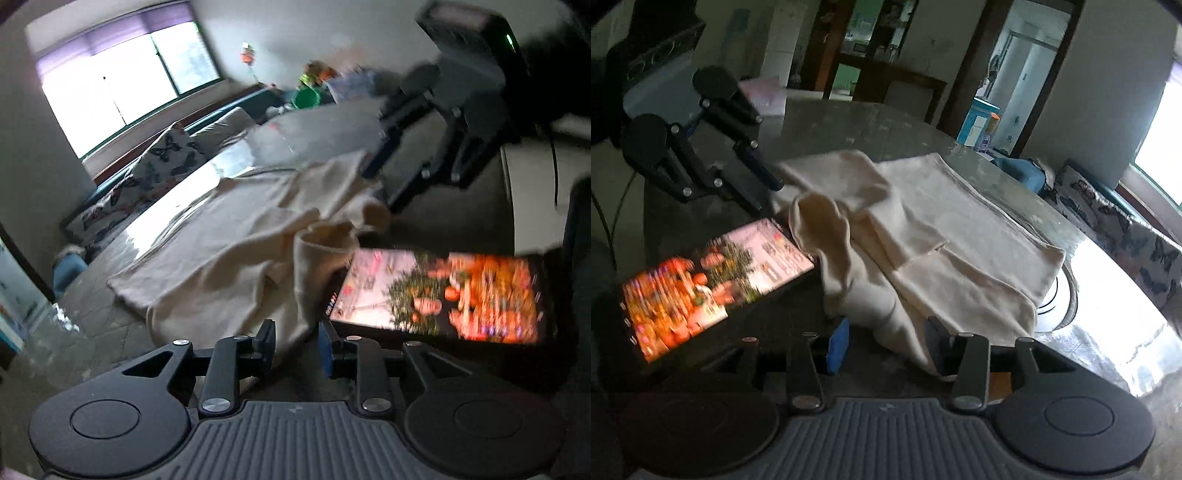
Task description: Fold clothes
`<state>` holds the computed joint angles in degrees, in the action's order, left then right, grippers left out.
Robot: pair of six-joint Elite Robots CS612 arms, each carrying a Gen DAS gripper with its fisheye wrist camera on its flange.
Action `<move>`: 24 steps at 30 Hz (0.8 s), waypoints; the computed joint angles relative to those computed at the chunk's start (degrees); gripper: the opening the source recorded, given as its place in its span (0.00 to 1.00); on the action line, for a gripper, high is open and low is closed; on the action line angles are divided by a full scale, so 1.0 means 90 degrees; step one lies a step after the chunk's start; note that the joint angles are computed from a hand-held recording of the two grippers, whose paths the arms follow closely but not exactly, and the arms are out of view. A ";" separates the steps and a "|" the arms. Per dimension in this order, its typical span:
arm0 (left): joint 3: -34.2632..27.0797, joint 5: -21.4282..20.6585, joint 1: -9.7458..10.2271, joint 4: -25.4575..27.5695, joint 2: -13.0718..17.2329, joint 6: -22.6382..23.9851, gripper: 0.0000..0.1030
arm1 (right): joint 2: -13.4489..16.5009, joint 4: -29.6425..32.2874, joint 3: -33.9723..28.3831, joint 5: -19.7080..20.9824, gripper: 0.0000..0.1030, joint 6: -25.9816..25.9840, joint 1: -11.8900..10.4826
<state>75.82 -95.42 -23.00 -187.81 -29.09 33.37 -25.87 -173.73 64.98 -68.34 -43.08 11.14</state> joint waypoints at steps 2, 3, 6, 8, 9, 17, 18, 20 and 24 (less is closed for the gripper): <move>-0.0044 0.0102 -0.0007 -0.0136 0.0067 0.0108 0.27 | 0.0094 -0.0093 -0.0098 0.0024 0.44 0.0048 0.0017; -0.0077 0.0096 0.0004 -0.0135 0.0090 0.0082 0.27 | 0.0152 -0.0126 -0.0176 0.0070 0.42 0.0100 0.0023; -0.0182 0.0010 0.0047 -0.0038 0.0137 -0.0048 0.24 | 0.0282 -0.0038 -0.0417 0.0210 0.21 0.0336 0.0032; -0.0209 0.0011 0.0056 -0.0011 0.0146 -0.0048 0.25 | 0.0332 0.0015 -0.0558 0.0323 0.16 0.0637 0.0022; -0.0220 0.0009 0.0060 -0.0006 0.0151 -0.0050 0.26 | 0.0352 -0.0050 -0.0619 0.0371 0.11 0.0851 0.0010; -0.0317 0.0171 0.0029 -0.0185 0.0242 0.0077 0.28 | 0.0560 -0.0368 -0.1283 0.0652 0.10 0.2189 -0.0072; -0.0360 0.0247 0.0016 -0.0193 0.0268 0.0066 0.27 | 0.0598 -0.0372 -0.1370 0.0627 0.10 0.2206 -0.0065; -0.0439 0.0389 -0.0008 -0.0203 0.0308 -0.0014 0.11 | 0.0675 -0.0291 -0.1537 0.0599 0.10 0.2246 -0.0053; -0.0507 0.0766 -0.0047 -0.0437 0.0353 -0.0281 0.08 | 0.0693 -0.0065 -0.1544 0.0597 0.11 0.2142 -0.0051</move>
